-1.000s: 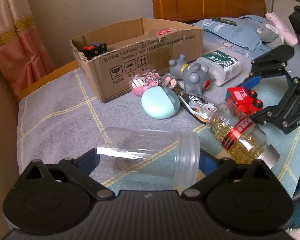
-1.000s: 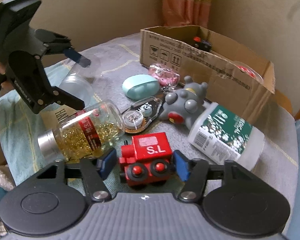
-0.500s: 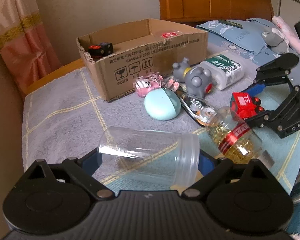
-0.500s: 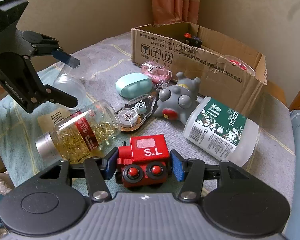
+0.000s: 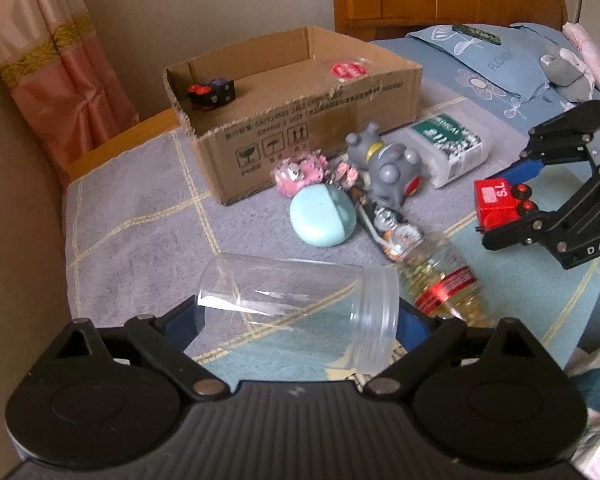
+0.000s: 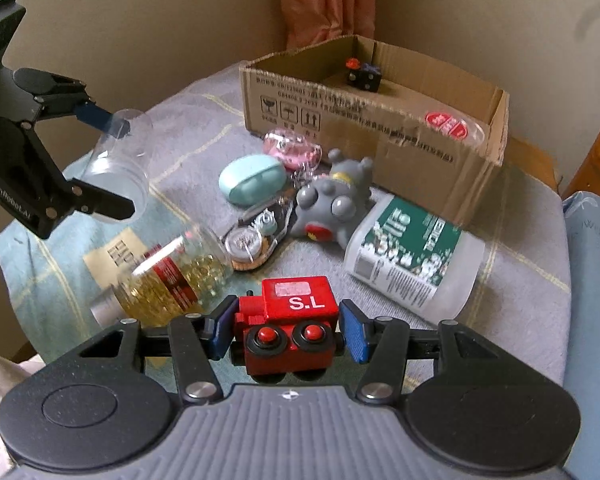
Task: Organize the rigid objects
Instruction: 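Carry the jar and red train to the box and release them inside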
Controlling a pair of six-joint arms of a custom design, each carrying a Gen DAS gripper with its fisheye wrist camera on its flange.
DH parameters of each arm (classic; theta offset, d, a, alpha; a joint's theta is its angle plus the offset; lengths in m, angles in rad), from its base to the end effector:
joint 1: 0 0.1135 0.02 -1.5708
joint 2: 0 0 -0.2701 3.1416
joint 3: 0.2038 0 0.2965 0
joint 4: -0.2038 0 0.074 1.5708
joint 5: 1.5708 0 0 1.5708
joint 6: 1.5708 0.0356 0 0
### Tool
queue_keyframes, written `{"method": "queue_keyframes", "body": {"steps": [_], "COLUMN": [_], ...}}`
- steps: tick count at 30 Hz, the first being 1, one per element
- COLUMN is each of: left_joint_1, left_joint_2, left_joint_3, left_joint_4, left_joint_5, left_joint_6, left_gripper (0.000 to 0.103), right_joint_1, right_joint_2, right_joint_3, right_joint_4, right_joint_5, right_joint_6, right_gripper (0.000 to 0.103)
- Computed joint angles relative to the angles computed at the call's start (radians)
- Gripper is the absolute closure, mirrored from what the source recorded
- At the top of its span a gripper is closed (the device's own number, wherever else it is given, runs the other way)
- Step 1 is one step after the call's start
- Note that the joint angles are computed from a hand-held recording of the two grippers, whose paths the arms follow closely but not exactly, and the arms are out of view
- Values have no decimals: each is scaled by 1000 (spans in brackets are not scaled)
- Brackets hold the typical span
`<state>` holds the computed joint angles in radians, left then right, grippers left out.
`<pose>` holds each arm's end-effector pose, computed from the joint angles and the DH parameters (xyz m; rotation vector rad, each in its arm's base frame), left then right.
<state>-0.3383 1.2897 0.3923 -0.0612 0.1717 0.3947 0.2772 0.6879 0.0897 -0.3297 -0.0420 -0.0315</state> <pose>0.2204 -0.0840 0.0942 0.9666 2.3269 -0.1942 0.1446 0.0427 0.0834 -0.4023 2.4717 0.1544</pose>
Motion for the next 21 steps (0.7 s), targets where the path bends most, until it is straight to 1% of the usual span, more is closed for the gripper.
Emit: {"method": "queue_keyframes", "body": {"steps": [4,9,14,18,21], "left_joint_1": [-38,-93,-128,-126,-129], "left_joint_2": [-61,-44,25,129,219], "left_joint_3": [23,100,205,326,412], "left_joint_4": [-49,-58,-50,-66,-51], "left_joint_5": [-21,-48,-63,-56,-78], "left_joint_6": [-10,-34,-50,-75,-113], "left_gripper": [8,8,8,8,8], "right_joint_1": [-16,-49,-98,-132,-157], "right_joint_2": [11,79,158,238,295], "right_joint_3": [59,146,236,320,373], "right_joint_4": [-39,-21,9,23,42], "right_joint_5": [-15,-27,-30,-18,-15], "right_joint_6": [-12,-29,-65,-96,-107], "right_gripper": [44,44,44,44,44]}}
